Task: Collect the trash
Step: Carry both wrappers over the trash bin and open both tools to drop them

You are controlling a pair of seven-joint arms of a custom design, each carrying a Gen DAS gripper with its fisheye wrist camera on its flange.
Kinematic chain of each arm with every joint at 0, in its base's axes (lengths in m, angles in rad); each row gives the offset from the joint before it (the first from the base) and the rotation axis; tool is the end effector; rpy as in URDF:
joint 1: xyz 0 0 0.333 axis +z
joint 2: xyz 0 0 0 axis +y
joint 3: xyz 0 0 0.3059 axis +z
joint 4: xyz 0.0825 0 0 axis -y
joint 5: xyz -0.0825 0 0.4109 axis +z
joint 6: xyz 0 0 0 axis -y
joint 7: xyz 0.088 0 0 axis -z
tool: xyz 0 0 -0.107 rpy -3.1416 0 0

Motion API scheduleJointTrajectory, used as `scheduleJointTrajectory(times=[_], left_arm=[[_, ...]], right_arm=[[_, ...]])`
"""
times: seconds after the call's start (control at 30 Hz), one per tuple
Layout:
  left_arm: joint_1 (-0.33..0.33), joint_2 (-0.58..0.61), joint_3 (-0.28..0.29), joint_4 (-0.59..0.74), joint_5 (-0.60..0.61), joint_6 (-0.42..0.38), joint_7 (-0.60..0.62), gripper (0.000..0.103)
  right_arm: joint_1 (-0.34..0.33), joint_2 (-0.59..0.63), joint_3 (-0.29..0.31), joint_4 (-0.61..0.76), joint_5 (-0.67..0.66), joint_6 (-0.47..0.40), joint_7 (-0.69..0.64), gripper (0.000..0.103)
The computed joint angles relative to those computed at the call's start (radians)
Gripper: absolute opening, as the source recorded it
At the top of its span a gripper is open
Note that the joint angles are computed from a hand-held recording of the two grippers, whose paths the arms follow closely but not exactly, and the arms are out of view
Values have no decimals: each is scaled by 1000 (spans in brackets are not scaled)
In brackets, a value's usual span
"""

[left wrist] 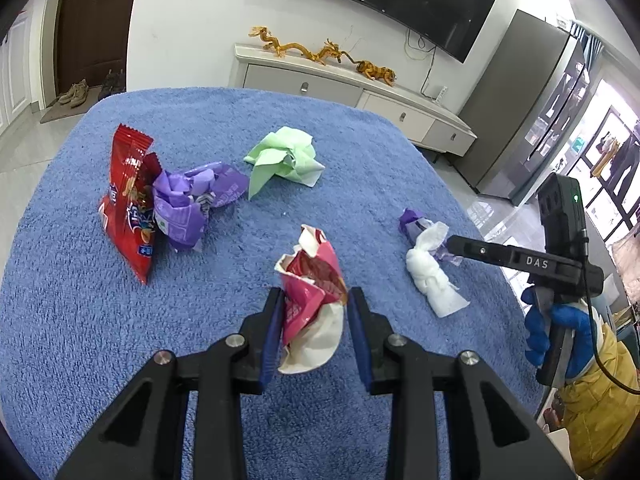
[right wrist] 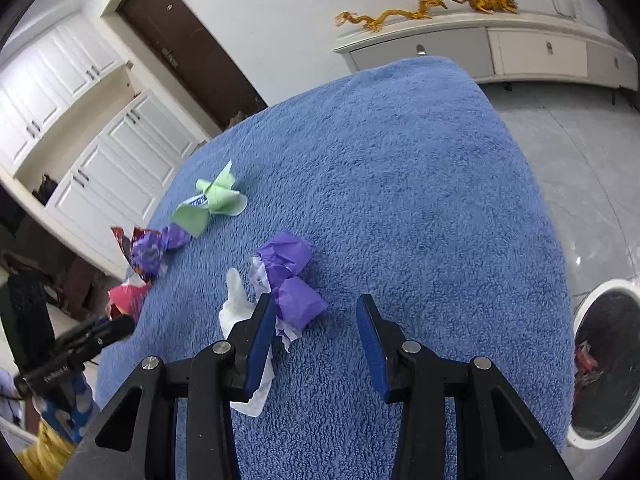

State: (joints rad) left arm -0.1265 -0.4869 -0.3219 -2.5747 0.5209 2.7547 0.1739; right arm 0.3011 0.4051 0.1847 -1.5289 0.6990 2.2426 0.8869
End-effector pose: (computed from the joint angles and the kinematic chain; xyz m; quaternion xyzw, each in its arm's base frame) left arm 0.4083 -0.2226 0.4618 -0.7999 0.4691 -0.3171 0.1989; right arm 0.6439 0.3395 0.4494 -0.8609 0.3591 0.0984 0.3466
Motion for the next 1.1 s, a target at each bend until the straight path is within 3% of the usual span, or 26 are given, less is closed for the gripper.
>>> scheduleJointTrajectory(times=[0.37, 0.4, 0.5, 0.83, 1.1], left_arm=[[1, 0, 3, -2, -1, 0, -4, 30], [1, 0, 3, -2, -1, 1, -3, 30], [6, -6, -3, -5, 7, 6, -10, 30], [1, 1, -32, 66, 44, -51, -17, 30], [-36, 195, -29, 283, 87, -47, 64, 30]], right_arm=[[52, 19, 6, 23, -69, 9, -37, 39], [52, 25, 6, 29, -71, 9, -31, 33], [49, 22, 12, 20, -65, 27, -43, 30], [-19, -104, 23, -103, 141, 91, -172, 29], [-83, -230, -48, -244, 331, 128, -240, 29]])
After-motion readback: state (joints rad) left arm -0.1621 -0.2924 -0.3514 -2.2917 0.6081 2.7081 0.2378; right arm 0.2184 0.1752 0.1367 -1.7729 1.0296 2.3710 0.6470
